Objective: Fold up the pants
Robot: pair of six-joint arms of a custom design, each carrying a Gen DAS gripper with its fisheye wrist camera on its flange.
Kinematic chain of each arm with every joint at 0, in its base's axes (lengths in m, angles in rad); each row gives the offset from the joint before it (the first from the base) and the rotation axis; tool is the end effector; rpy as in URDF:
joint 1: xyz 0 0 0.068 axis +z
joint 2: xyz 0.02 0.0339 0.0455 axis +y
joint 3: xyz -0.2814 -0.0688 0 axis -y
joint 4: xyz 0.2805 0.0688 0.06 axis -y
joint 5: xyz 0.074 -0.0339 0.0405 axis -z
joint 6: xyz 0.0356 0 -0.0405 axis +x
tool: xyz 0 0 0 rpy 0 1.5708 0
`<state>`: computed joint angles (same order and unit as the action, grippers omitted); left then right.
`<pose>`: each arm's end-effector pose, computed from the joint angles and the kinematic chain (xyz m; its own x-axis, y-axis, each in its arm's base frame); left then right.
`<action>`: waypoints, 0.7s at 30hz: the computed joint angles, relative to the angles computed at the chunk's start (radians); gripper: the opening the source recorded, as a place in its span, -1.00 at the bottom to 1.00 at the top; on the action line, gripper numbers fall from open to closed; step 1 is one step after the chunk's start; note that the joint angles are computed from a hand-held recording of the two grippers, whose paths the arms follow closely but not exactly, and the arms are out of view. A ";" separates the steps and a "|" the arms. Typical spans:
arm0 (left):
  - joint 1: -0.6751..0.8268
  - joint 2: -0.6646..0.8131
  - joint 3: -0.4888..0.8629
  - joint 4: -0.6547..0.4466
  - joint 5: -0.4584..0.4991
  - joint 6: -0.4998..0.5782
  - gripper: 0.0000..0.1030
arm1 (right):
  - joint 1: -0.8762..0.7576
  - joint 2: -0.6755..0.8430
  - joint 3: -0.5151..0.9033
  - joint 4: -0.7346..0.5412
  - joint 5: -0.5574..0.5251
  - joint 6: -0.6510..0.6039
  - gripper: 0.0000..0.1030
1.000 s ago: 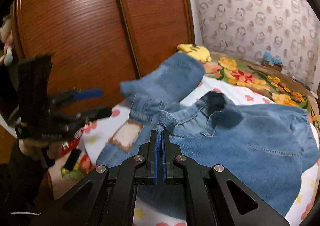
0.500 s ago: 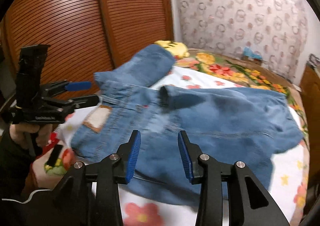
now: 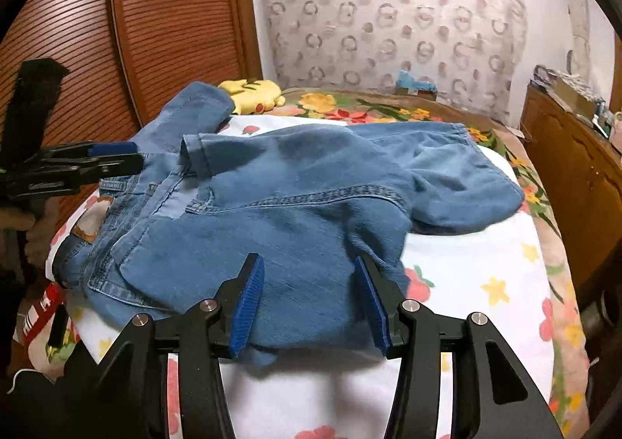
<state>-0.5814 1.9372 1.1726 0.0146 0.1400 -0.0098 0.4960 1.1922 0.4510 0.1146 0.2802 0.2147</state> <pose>0.3689 -0.2484 0.1509 -0.5758 0.3668 -0.7307 0.6235 0.7751 -0.1023 0.2255 0.1108 0.1664 -0.5594 -0.0699 -0.8260 -0.1445 0.9894 0.0141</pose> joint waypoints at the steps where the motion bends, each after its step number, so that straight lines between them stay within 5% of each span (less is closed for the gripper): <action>1: -0.004 0.024 0.034 -0.021 0.008 -0.002 0.03 | 0.005 -0.021 -0.010 -0.004 0.011 0.006 0.01; 9: -0.030 0.182 0.244 -0.150 -0.021 0.000 -0.24 | 0.059 -0.092 -0.113 0.051 0.113 0.073 0.15; 13: -0.032 0.226 0.312 -0.187 -0.052 -0.001 -0.56 | 0.050 -0.104 -0.141 0.065 0.104 0.104 0.15; 17: -0.023 0.165 0.237 -0.132 -0.038 -0.003 -0.94 | 0.040 -0.146 -0.160 0.049 0.105 0.094 0.16; 21: -0.014 0.052 0.119 -0.085 -0.028 0.014 -0.95 | 0.014 -0.145 -0.160 0.053 0.099 0.086 0.16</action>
<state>-0.5958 1.9896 1.2916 -0.0700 0.1117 0.0047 0.5103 1.0467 0.2907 0.1671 0.3795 0.3012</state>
